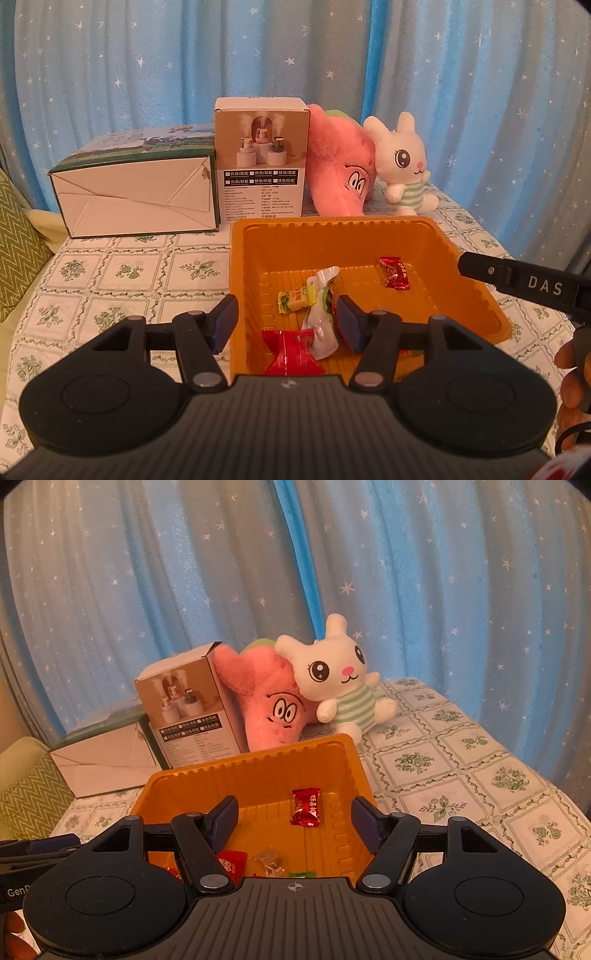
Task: Organize snacks
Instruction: 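Lift both open grippers out of the basket and move to the remaining snacks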
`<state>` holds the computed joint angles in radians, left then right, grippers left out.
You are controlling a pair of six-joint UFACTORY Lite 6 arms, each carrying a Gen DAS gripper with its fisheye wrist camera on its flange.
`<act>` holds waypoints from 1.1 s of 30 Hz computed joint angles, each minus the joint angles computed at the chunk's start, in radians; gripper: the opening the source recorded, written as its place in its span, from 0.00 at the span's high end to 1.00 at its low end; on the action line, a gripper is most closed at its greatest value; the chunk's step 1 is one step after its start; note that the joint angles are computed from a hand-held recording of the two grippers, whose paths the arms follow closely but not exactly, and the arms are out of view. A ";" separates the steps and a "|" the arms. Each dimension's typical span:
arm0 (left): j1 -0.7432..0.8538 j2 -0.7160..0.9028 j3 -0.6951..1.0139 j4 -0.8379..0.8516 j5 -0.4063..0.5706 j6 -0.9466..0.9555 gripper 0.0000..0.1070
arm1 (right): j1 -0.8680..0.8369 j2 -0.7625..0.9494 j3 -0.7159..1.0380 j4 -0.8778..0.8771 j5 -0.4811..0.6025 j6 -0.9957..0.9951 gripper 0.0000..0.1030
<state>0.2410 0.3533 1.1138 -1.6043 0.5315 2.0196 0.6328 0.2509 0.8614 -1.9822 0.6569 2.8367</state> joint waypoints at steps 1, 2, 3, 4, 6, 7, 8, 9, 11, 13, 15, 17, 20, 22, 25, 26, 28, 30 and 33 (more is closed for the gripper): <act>0.015 -0.017 -0.020 0.006 0.009 0.003 0.49 | 0.012 -0.013 -0.013 0.010 0.007 -0.002 0.34; 0.029 -0.034 -0.040 0.011 0.017 0.005 0.49 | 0.026 -0.027 -0.027 0.024 0.014 -0.007 0.34; 0.046 -0.056 -0.064 0.022 0.027 0.004 0.49 | 0.044 -0.042 -0.042 0.042 0.021 -0.014 0.34; 0.061 -0.075 -0.085 0.029 0.036 0.008 0.49 | 0.062 -0.056 -0.054 0.060 0.028 -0.020 0.34; 0.092 -0.118 -0.136 0.042 0.052 0.028 0.49 | 0.100 -0.083 -0.080 0.090 0.041 -0.032 0.34; 0.107 -0.138 -0.159 0.049 0.060 0.037 0.49 | 0.121 -0.097 -0.093 0.110 0.050 -0.043 0.34; 0.127 -0.164 -0.191 0.054 0.071 0.052 0.49 | 0.141 -0.112 -0.107 0.131 0.060 -0.054 0.34; 0.149 -0.188 -0.221 0.060 0.083 0.064 0.49 | 0.160 -0.130 -0.122 0.151 0.071 -0.062 0.34; 0.198 -0.231 -0.274 0.091 0.113 0.069 0.49 | 0.202 -0.171 -0.157 0.198 0.096 -0.075 0.34; 0.247 -0.271 -0.320 0.128 0.142 0.064 0.49 | 0.243 -0.210 -0.189 0.251 0.122 -0.094 0.34; 0.300 -0.316 -0.371 0.159 0.172 0.071 0.49 | 0.285 -0.247 -0.216 0.310 0.150 -0.116 0.34; 0.354 -0.354 -0.413 0.191 0.207 0.076 0.49 | 0.327 -0.284 -0.245 0.355 0.174 -0.127 0.34; 0.442 -0.416 -0.484 0.230 0.252 0.102 0.49 | 0.411 -0.327 -0.279 0.439 0.220 -0.151 0.34; 0.497 -0.436 -0.513 0.269 0.285 0.106 0.49 | 0.477 -0.346 -0.300 0.487 0.247 -0.154 0.34; 0.587 -0.472 -0.564 0.319 0.331 0.143 0.49 | 0.585 -0.360 -0.327 0.555 0.285 -0.154 0.34; 0.621 -0.483 -0.583 0.335 0.347 0.167 0.49 | 0.621 -0.362 -0.336 0.578 0.299 -0.153 0.34; 0.680 -0.499 -0.613 0.373 0.372 0.208 0.49 | 0.690 -0.362 -0.354 0.620 0.322 -0.150 0.34; 0.745 -0.508 -0.639 0.419 0.401 0.250 0.49 | 0.757 -0.357 -0.375 0.659 0.330 -0.144 0.34; 0.817 -0.519 -0.671 0.476 0.421 0.304 0.49 | 0.822 -0.339 -0.401 0.684 0.298 -0.122 0.34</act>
<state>1.0581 -0.1659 0.4424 -1.1288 0.9522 2.3239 1.4552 -0.0879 0.4602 -1.2979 0.9551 2.7148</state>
